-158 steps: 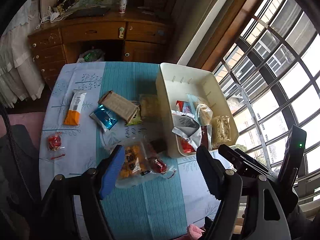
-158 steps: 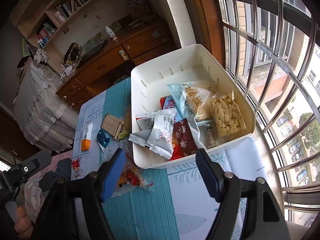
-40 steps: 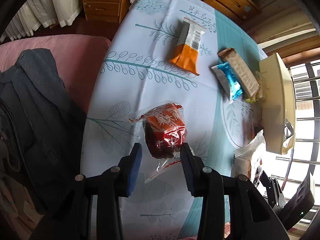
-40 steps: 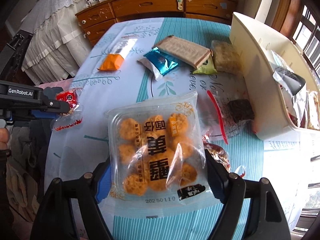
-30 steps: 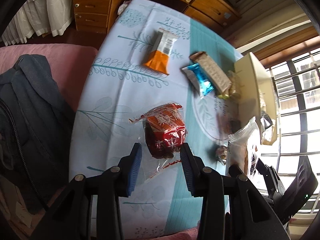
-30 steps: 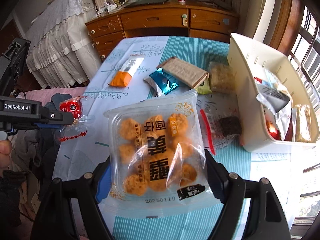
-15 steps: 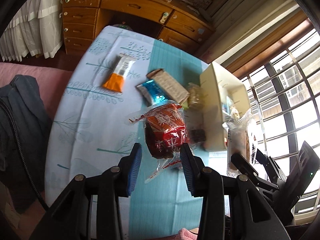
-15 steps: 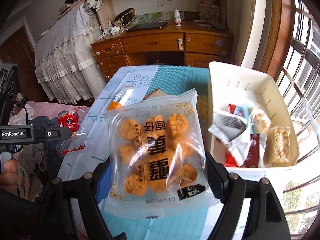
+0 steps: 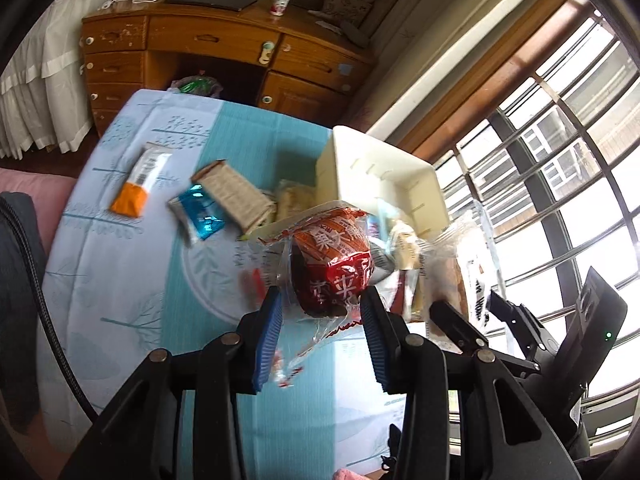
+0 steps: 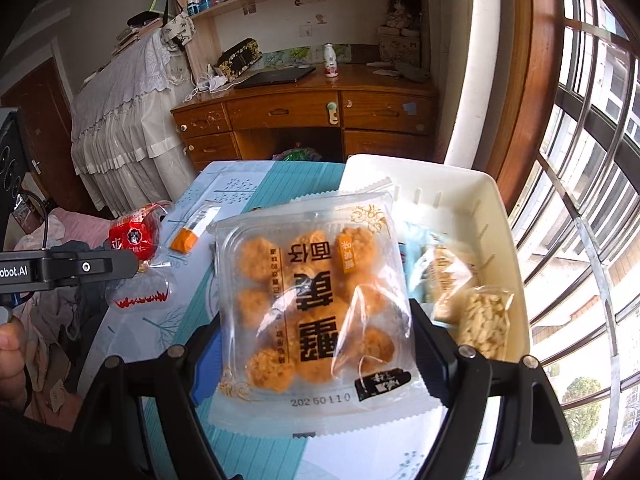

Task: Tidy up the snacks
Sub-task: 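Carry the red candy and cake box over the white tray with both tools, then drop the candy and cake box into the white tray by opening both tools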

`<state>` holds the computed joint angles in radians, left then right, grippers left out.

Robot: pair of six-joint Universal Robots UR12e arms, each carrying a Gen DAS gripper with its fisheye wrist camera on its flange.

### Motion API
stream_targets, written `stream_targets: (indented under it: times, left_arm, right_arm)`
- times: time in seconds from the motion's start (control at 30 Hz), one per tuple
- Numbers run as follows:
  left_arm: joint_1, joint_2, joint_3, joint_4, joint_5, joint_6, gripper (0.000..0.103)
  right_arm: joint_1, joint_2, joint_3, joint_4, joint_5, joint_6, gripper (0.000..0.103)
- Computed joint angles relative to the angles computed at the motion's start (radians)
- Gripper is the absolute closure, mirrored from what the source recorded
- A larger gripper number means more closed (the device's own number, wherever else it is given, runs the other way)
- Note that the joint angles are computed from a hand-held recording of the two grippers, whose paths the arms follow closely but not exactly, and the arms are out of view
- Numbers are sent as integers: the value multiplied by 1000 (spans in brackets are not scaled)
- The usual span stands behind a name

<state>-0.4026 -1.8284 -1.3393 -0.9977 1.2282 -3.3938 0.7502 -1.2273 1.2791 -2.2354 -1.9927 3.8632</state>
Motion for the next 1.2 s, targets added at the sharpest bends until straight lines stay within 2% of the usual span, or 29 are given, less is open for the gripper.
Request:
stream_targets:
  times: [0.1, 0.3, 0.6, 0.93, 1.1, 1.2]
  left_arm:
    - [-27, -18, 24, 14, 5, -4, 65]
    - [-74, -66, 89, 25, 13, -18, 65]
    - [-126, -169, 250, -35, 72, -1, 65]
    - [-147, -296, 445, -114, 135, 16, 64]
    - [-148, -345, 511, -131, 147, 6, 64]
    - [-145, -358, 519, -106, 142, -7, 62]
  right_arm:
    - [-19, -34, 46, -32, 25, -5, 22]
    - [-44, -84, 109, -70, 9, -39, 22]
    - [-98, -119, 164, -140, 6, -79, 22]
    - [-156, -111, 175, -210, 29, -121, 21]
    - [-185, -100, 168, -206, 65, -132, 21]
    - [-199, -92, 166, -202, 87, -145, 20]
